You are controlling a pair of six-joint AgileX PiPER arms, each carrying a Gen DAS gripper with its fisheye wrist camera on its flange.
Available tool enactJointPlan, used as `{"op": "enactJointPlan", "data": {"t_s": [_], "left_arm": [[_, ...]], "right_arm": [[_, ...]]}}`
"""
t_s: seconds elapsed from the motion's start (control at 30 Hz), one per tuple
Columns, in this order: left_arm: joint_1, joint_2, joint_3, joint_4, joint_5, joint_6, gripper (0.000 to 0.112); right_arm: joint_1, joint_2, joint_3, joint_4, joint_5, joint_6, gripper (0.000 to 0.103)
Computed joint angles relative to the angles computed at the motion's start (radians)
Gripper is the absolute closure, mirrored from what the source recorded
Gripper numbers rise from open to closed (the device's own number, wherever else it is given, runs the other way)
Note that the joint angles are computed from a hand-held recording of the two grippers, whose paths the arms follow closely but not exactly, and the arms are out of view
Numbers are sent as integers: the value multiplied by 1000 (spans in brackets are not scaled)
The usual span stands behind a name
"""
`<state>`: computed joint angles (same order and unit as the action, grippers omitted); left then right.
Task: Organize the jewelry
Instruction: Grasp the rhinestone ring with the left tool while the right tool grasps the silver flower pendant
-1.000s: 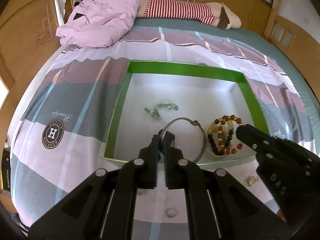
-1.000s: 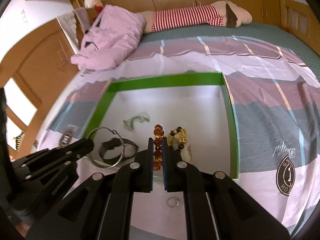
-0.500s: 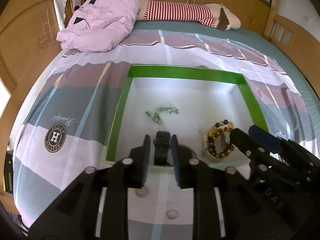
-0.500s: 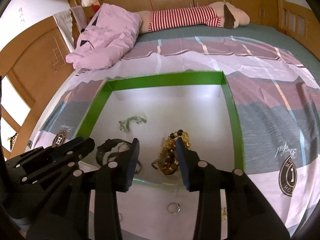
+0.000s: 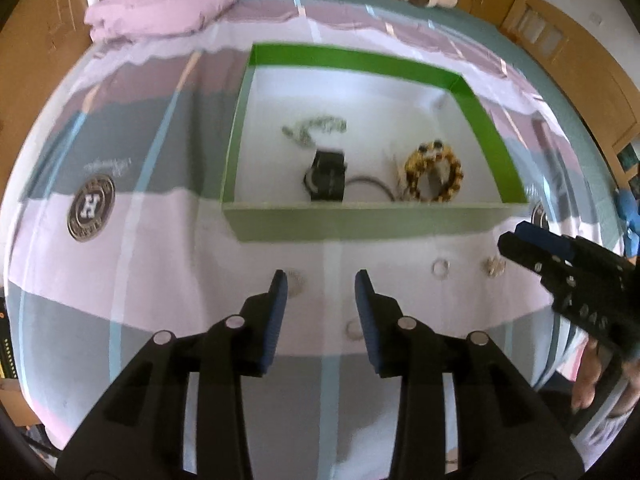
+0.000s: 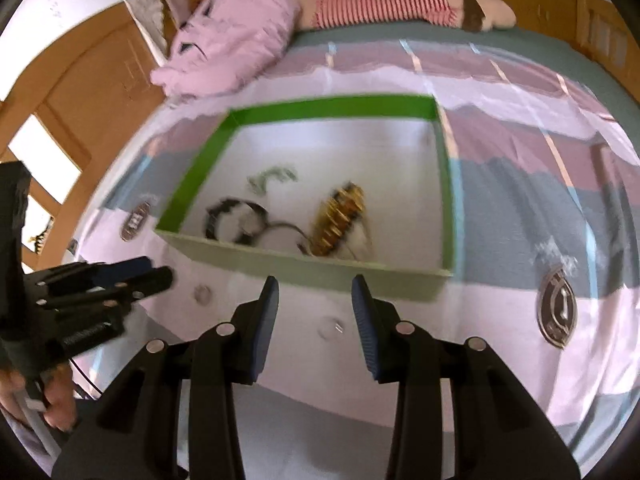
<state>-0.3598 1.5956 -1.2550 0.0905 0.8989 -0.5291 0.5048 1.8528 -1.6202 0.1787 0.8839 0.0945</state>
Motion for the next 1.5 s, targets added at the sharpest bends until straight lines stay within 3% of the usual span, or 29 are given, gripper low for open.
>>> {"op": "enactJointPlan", "data": {"t_s": [0.07, 0.23, 0.33, 0.43, 0.5, 0.6, 1.3, 1.5], "left_arm": [[7, 1, 14, -13, 5, 20, 68], [41, 37, 17, 0, 24, 3, 66], [59, 79, 5, -27, 24, 7, 63], [49, 122, -17, -17, 22, -22, 60], [40, 145, -30, -3, 24, -41, 58], [31, 186, -56, 5, 39, -62, 46], [-28, 285, -125, 65, 83, -124, 41], [-42, 316, -145, 75, 87, -136, 29]], "right_arm": [[-11, 12, -5, -20, 45, 13, 65], [-50, 58, -22, -65, 139, 78, 58], [-59, 72, -23, -104, 157, 121, 56], [-44, 89, -36, -152, 177, 157, 45], [-34, 104, -44, -167, 184, 167, 45], [-24, 131, -68, -180, 200, 183, 45], [37, 213, -112, -246, 211, 234, 43], [47, 211, -102, -260, 206, 234, 38]]}}
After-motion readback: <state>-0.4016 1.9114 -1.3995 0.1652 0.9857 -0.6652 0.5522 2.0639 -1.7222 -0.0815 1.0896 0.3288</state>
